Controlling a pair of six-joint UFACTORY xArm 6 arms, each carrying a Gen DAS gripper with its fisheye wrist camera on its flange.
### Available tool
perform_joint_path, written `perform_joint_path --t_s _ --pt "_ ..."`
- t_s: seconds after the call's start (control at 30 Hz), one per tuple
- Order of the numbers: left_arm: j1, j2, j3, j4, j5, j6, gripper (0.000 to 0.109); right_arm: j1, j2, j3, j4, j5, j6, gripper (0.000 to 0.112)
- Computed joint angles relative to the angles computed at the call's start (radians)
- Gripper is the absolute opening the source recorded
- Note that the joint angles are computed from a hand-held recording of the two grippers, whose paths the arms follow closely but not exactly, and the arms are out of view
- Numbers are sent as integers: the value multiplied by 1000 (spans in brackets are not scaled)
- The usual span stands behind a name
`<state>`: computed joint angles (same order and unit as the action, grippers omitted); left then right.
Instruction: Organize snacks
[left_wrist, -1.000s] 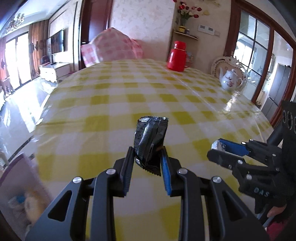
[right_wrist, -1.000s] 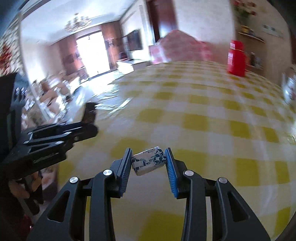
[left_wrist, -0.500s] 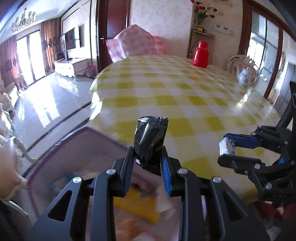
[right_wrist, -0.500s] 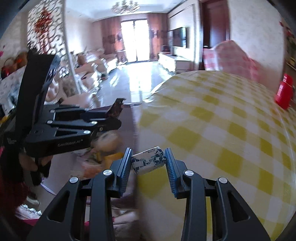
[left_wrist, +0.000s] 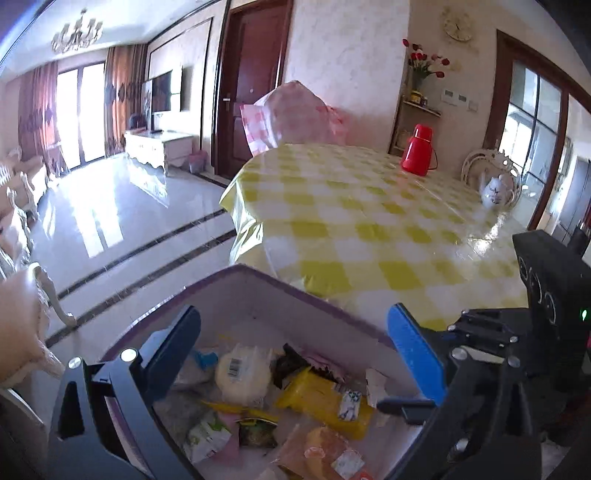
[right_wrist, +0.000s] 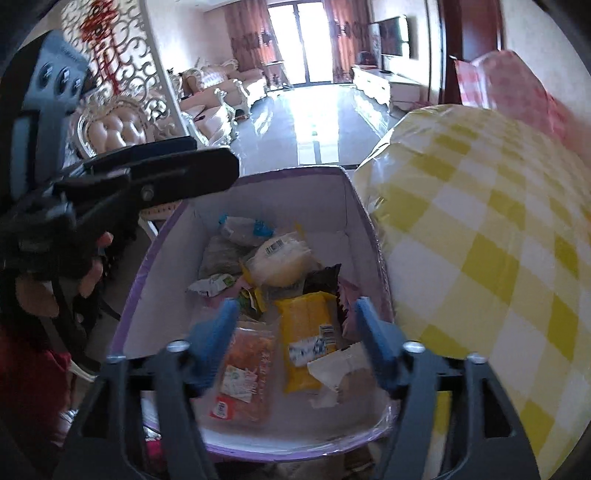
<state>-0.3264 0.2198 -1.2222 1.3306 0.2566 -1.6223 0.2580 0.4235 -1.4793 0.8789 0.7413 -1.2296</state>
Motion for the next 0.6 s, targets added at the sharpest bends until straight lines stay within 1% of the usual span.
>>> perform_joint_path --t_s 0.07,0.1,0.17,0.2,0.23,0.3,0.33,0.37,0.4,0.47,0.5,0.53,0.6 --pt "-15 -7 -5 24 42 -17 101 10 -7 7 -29 -18 63 84" --pt "-18 -12 -3 46 49 -39 101 15 -12 15 -42 -32 87 87" --pt "-30 -32 5 56 89 -63 101 26 -48 52 -117 -70 182 87" --pt "-45 -36 0 21 146 -47 101 31 -57 59 -164 -77 226 87" --pt "-68 -45 -1 -57 244 -11 101 35 -70 67 -205 -81 261 87" --pt "-103 -49 -14 -174 409 44 101 46 -78 66 -313 -89 346 87" --pt "-113 -46 -18 -215 472 55 101 53 -82 69 -381 -96 395 87" --pt "-114 -48 -10 -229 493 52 101 60 -87 75 -433 -107 429 87" --pt "-105 -49 -1 -233 476 47 101 64 -90 82 -462 -117 444 87" --pt "-88 -32 -5 -287 449 76 101 73 -98 109 -533 -170 473 87" --pt "-82 -27 -6 -312 436 95 101 77 -96 121 -588 -199 514 87" --pt "-76 -15 -13 -354 420 129 101 77 -93 122 -612 -203 538 87" --pt "-75 7 -28 -406 418 174 101 72 -78 107 -612 -184 555 87"
